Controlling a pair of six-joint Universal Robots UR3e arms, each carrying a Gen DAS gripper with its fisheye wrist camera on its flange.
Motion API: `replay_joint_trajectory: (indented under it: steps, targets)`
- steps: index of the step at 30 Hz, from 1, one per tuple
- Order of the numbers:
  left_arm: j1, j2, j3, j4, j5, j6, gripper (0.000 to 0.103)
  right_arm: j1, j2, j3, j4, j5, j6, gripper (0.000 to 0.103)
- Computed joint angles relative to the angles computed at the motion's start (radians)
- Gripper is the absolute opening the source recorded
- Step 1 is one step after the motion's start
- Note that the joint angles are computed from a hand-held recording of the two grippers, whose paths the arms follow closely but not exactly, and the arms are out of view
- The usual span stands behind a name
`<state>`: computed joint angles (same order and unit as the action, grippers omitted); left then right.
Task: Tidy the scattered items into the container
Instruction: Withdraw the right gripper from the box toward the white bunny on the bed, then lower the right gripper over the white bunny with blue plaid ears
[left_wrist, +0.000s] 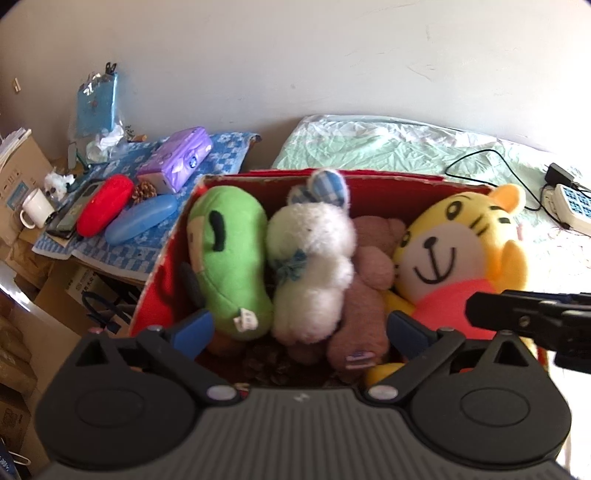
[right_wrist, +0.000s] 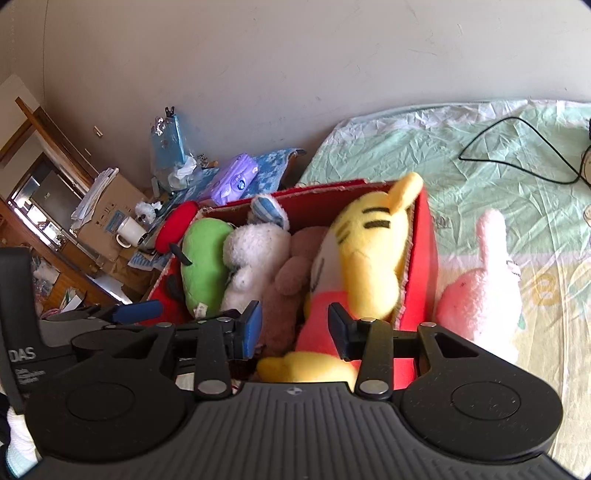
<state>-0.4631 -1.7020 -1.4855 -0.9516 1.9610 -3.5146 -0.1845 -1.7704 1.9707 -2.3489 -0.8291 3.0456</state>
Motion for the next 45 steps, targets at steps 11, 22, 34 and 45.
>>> replay_joint_trajectory:
  steps: [11,22,34,45]
  targets:
    - [-0.024,0.057,-0.045,0.101,-0.125,0.07,0.101,-0.203,-0.194,0.154,0.109,0.189,-0.06,0.045]
    - [-0.141,-0.032,-0.027,0.307,-0.409,0.333,0.101,-0.616,-0.589,0.229,0.593,0.117,-0.219,0.051]
    - [-0.247,-0.217,0.057,0.334,-0.488,0.38,0.101,-0.62,-0.303,0.028,0.704,0.046,-0.4,0.057]
    - [-0.318,-0.338,0.149,0.258,-0.356,0.226,0.101,-0.302,0.154,-0.261,0.516,-0.058,-0.337,0.062]
